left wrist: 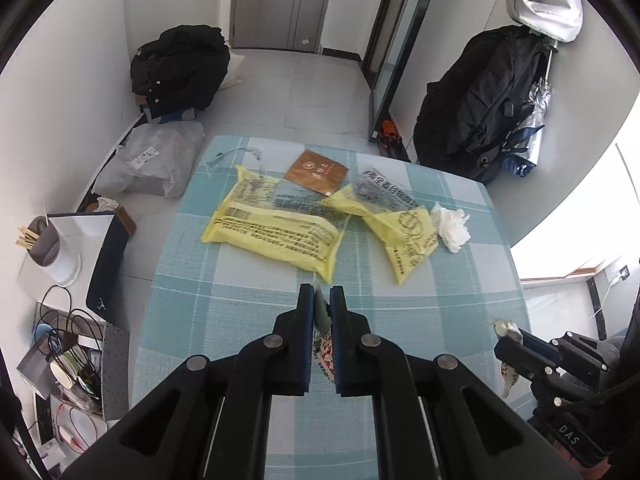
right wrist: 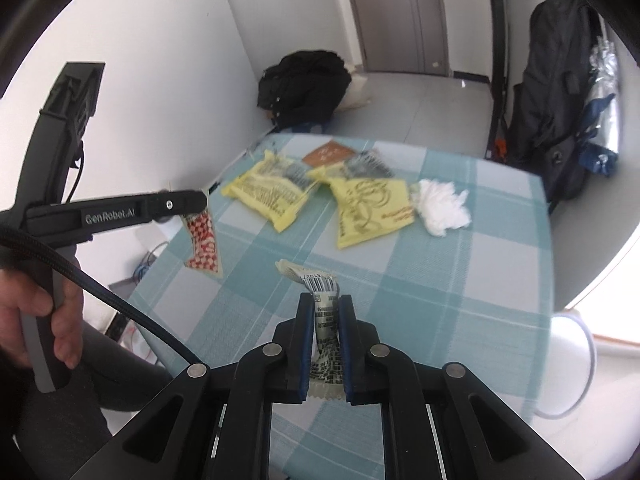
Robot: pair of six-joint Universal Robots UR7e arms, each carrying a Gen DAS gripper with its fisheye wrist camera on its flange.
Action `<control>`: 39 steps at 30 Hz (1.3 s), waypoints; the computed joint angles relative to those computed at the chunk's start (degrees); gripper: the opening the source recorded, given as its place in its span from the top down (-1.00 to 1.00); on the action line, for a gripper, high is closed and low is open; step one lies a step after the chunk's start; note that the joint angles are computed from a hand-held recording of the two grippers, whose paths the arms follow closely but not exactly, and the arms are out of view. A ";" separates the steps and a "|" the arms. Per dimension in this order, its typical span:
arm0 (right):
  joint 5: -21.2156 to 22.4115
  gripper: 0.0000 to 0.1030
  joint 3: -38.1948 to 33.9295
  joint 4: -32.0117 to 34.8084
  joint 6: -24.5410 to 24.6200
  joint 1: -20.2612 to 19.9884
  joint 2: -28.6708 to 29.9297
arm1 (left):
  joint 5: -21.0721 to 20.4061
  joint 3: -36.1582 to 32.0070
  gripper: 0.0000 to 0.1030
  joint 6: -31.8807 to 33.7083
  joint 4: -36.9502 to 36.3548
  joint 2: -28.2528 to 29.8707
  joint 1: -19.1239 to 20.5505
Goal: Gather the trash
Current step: 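Carry both wrappers over the white bin with both grippers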
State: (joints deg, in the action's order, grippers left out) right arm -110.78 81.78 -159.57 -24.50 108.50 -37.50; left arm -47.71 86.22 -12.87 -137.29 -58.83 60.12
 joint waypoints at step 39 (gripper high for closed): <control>-4.81 0.79 3.65 -6.62 2.31 -11.42 -21.23 | -20.03 -35.17 0.93 9.69 10.56 30.07 -7.72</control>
State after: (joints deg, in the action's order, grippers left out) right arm -115.59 85.43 -166.19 -22.18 97.08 -58.73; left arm -67.74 51.06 -3.19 -126.72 -28.76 52.40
